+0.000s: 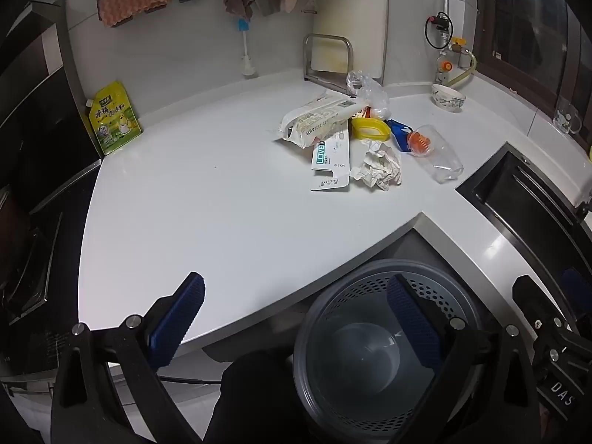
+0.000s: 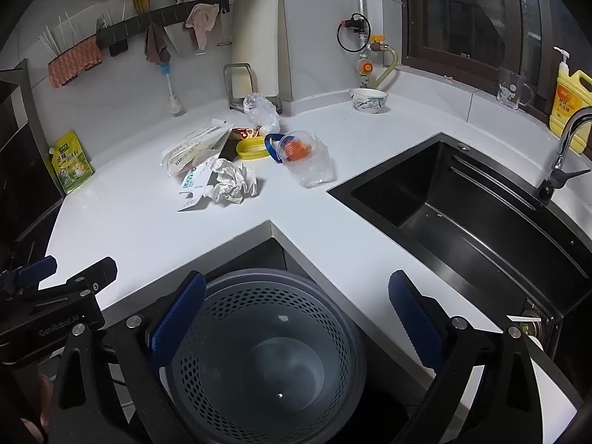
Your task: Collect trash
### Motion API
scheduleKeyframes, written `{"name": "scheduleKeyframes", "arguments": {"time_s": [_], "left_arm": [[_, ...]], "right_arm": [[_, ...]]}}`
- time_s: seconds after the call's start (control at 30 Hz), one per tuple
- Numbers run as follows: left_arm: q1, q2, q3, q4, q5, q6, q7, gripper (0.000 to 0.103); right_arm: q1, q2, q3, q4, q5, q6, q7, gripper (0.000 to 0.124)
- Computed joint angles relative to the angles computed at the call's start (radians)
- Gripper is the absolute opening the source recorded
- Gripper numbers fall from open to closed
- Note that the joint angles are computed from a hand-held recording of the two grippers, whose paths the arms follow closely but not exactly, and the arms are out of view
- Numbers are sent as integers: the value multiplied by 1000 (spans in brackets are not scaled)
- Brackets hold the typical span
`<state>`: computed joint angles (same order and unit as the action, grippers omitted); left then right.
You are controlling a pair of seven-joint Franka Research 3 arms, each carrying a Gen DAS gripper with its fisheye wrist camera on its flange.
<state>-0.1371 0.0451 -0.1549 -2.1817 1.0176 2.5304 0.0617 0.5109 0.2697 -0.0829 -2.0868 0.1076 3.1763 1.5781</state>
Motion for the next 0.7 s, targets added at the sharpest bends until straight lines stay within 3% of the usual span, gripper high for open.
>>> {"name": "scheduleKeyframes", "arguments": {"time_s": [0.63,0.7], "left_arm": [[5,-23,1,-20,9,21,-23,97],[7,-25,-2,-20,7,19,-18,97]], "right_arm": [[1,-9,-2,-12,-3,9,2,95],[25,-11,-25,-13,-8,5,11,95]]}}
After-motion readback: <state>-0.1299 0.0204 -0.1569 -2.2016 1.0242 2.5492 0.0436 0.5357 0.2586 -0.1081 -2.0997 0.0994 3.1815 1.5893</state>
